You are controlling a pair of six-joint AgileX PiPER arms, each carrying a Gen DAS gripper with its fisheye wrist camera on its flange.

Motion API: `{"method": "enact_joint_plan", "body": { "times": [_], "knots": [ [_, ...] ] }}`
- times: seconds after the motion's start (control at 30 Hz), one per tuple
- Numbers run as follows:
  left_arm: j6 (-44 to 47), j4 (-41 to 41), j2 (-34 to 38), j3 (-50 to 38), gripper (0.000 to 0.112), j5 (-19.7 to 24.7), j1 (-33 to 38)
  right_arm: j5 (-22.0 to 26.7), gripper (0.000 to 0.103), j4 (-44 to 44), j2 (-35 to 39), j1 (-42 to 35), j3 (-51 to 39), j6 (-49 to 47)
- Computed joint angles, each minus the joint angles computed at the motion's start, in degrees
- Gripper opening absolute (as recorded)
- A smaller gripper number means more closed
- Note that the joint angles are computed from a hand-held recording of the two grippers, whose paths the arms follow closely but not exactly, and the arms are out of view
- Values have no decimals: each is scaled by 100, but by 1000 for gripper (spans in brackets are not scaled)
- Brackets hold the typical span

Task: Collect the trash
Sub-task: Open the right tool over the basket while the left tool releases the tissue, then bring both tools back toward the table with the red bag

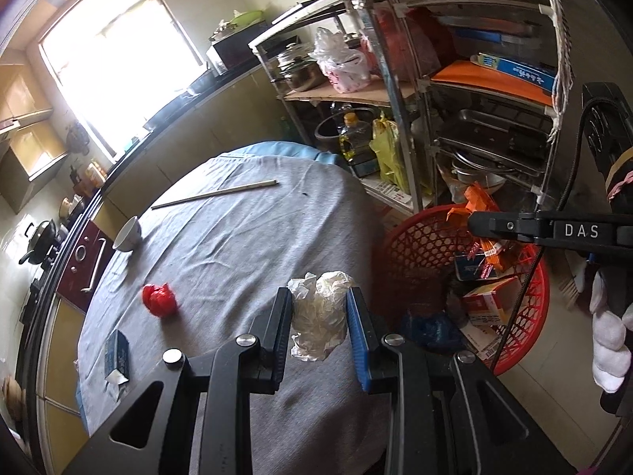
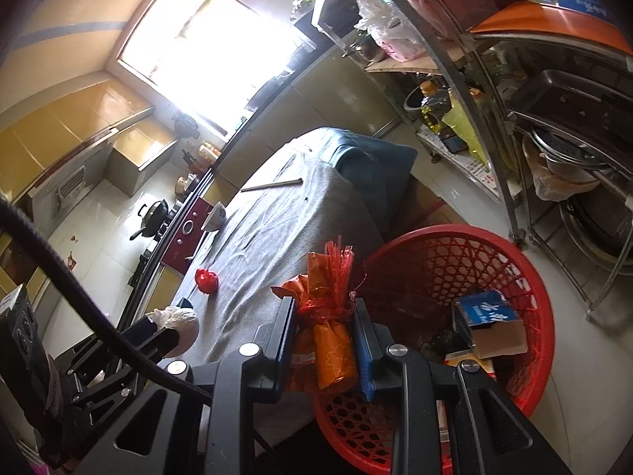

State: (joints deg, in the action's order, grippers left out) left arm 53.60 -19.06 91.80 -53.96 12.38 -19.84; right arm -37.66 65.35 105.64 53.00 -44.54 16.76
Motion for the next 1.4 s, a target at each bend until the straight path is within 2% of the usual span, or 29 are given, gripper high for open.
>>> {"method": "enact_joint_plan", "body": {
  "times": [0.2,0.33,0.47,0.57,0.63,0.7,0.77,0.87,1.1,1.4],
  "knots": [
    [780,-908,240,-187,30,240,-157,-149,30,-81,-100,20,336,385],
    [1273,-1566,506,-432,30,559,-257,-165,30,-291,-78,-42,499,782],
    [1384,-1773,696,-550,33,710,-365,-97,30,-529,-84,-148,619,1119],
    [1496,-1905,830,-638,42,913,-352,-16,33,-739,-99,-248,717,1431],
    [1461,-1845,851,-624,51,907,-355,12,33,-761,-98,-277,757,1608],
    [1763,-2084,818,-531,56,837,-318,-39,33,-914,-88,-305,822,1841],
    [1863,-2156,777,-470,60,793,-272,9,33,-780,-110,-309,803,1734],
    [1989,-2277,705,-437,60,774,-147,73,33,-568,-149,-294,728,1482],
    [2368,-2564,399,-191,65,362,148,457,33,-48,-55,-316,152,535],
    [3116,-3326,340,-317,66,620,910,1015,33,1026,272,-360,-912,-1232]
  ]
}}
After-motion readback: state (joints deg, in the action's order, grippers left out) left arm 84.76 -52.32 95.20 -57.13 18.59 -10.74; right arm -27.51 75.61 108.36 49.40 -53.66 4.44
